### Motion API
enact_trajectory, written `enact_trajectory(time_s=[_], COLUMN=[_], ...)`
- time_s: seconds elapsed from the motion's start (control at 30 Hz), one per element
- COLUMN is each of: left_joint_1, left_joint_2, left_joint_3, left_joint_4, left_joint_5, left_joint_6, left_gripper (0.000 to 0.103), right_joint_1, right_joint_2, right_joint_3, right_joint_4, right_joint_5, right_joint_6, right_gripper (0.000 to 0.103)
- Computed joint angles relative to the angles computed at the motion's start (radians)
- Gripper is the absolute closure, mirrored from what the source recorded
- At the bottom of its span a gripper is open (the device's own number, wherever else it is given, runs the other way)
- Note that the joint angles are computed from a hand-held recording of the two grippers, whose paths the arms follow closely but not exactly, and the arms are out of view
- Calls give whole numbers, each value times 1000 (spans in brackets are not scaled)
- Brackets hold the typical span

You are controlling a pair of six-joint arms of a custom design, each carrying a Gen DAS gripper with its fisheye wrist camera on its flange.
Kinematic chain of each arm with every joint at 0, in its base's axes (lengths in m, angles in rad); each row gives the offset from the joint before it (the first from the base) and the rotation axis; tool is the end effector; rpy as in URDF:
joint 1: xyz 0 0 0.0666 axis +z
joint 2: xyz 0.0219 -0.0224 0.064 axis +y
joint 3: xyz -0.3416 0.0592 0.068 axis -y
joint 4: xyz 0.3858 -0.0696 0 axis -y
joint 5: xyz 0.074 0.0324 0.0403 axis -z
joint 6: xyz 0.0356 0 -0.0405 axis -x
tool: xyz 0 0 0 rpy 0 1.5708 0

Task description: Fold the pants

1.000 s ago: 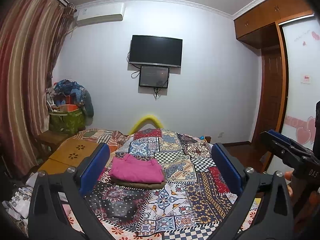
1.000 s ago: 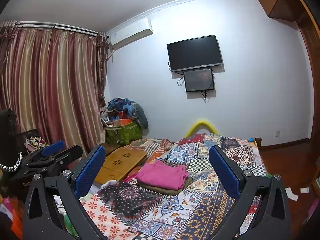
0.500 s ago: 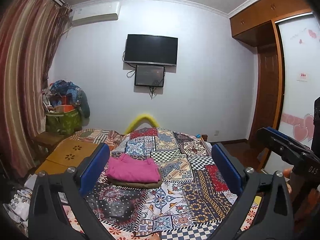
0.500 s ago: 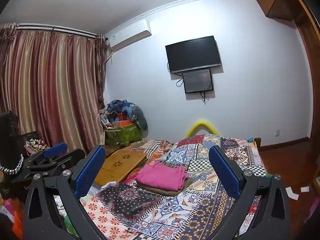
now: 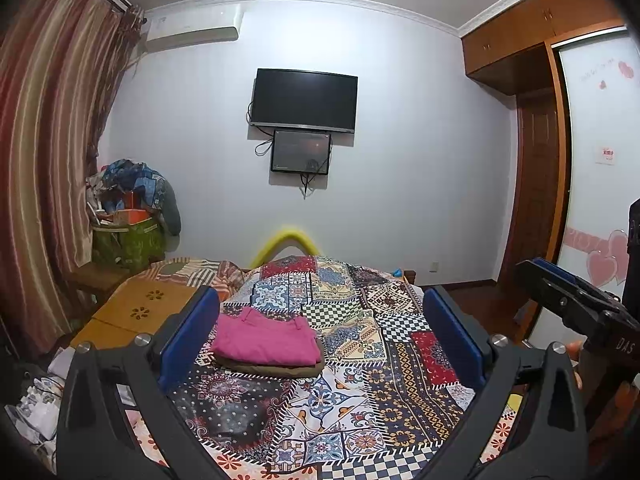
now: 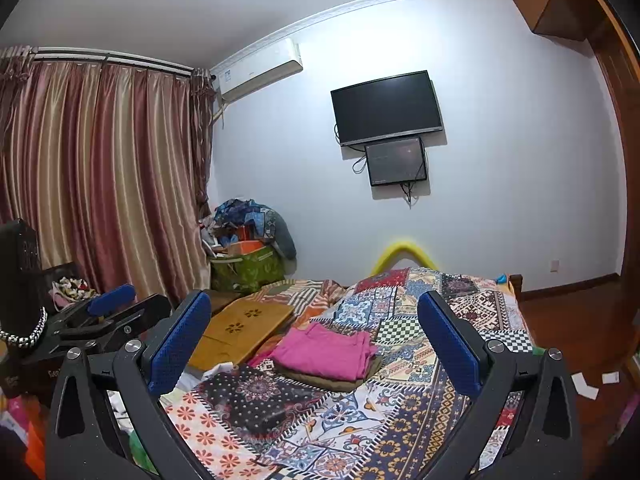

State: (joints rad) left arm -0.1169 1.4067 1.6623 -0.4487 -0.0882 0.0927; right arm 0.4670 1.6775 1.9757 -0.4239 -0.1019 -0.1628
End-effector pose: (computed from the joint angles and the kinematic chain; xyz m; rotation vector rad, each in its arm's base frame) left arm 0.5106 -0.0572 0.5551 -0.0427 1.7632 -0.0745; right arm 0.5372 0.2744 0.5624 -0.3381 1.6936 0.5547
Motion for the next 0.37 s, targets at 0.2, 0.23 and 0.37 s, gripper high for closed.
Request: enact_trajectory(time_s=[0.2, 0.23, 0.37], left_joint_1=[-3, -2, -1], left_joint_2=[4, 6, 13], left_joint_3=[1, 2, 10], left_joint_4=[-2, -4, -11], left_joint_5=[-5, 0, 2], left_joint_6=[6, 7, 8], left_gripper=[0, 0, 0], right_joint_1=[-3, -3, -7], right_joint_2=[6, 5, 11], right_joint_3=[7, 5, 11], right_joint_4=[-9, -9, -18], right_joint_5=[-2, -2, -9], right_joint_6=[1, 0, -7], right_gripper=[0, 0, 0])
